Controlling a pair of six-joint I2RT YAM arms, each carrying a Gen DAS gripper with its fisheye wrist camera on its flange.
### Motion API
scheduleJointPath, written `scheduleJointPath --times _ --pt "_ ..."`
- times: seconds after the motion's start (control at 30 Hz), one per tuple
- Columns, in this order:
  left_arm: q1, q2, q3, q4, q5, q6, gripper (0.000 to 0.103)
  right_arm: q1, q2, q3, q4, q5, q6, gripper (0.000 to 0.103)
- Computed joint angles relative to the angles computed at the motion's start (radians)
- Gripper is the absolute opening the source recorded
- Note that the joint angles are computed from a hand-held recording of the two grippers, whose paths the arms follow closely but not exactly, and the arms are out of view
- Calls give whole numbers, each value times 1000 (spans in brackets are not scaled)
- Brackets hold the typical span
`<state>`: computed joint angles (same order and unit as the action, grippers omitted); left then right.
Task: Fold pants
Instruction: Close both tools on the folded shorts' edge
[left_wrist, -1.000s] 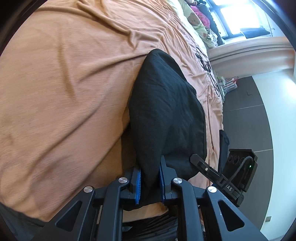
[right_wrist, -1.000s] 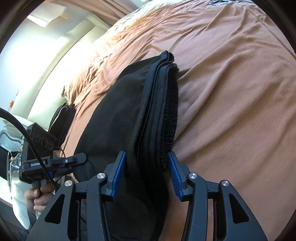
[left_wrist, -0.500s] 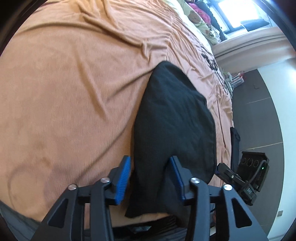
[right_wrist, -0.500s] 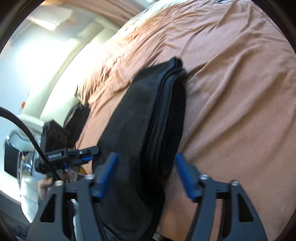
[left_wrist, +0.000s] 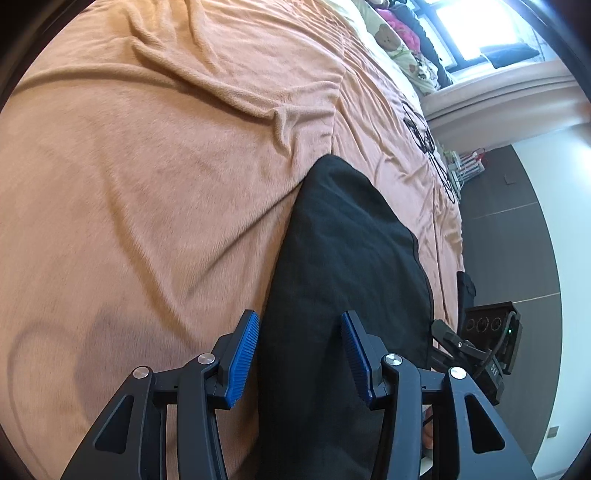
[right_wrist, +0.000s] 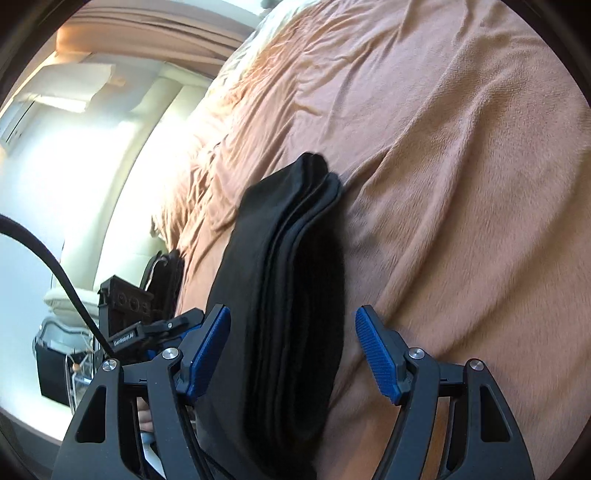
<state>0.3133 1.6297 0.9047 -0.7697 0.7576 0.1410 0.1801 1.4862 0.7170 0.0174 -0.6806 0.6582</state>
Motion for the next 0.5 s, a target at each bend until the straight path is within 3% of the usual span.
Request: scheduleJointPath --times 0.5 --pt "-77 182 141 45 41 -41 44 51 147 148 -33 7 2 69"
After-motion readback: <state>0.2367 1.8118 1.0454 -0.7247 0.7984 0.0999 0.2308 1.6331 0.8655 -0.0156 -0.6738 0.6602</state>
